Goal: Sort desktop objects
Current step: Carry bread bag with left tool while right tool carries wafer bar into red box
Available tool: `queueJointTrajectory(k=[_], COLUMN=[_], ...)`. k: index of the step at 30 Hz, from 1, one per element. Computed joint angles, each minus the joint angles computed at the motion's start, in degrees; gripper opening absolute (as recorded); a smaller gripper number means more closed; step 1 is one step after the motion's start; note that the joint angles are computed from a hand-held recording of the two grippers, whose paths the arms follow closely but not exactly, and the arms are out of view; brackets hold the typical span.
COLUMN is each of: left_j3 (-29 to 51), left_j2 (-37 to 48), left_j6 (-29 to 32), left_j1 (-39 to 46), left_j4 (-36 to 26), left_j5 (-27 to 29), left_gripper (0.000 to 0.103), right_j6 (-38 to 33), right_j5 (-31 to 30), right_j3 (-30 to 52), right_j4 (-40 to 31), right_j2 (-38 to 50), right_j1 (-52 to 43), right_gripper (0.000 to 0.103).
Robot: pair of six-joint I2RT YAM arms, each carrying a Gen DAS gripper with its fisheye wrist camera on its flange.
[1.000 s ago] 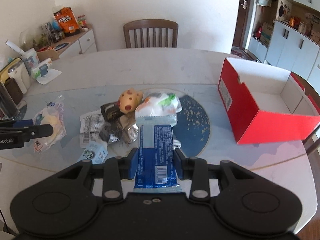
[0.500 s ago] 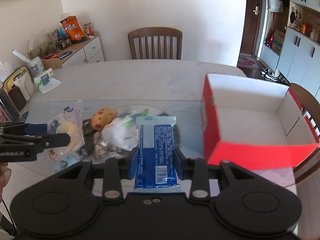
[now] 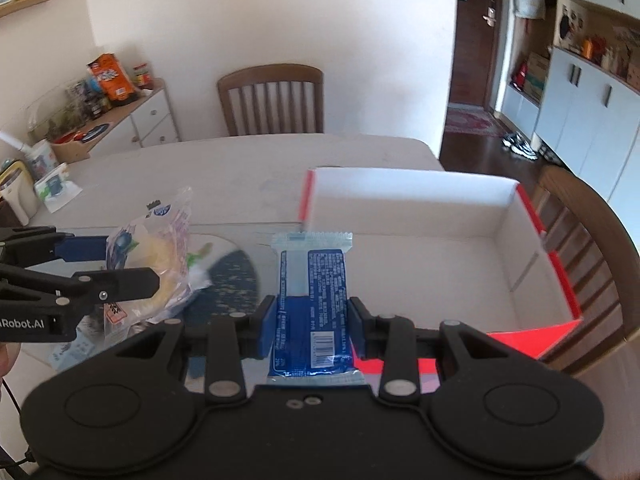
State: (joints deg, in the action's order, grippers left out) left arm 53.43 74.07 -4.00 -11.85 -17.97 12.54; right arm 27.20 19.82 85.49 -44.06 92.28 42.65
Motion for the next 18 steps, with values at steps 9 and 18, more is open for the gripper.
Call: queueJointTrajectory(k=[9,18], left_j3=[10.9,25.0], left_j2=[11.9,25.5], left_j6=[-0.4,1.8], left_j1=[-9.0,-12.1], left_j4=[0.0,-4.8], left_j5=[-4.6,-5.2], left_gripper=[0.064,0.064], right_j6=[-3.8,-8.1], right_j5=[-4.0,-6.4], right_j3=[-4.8,-5.5], right_j4=[0.5,1.4], right_j2=[-4.4,-3.5], right_j1=[-8.3,-15.1], right_gripper=[0.036,0.036])
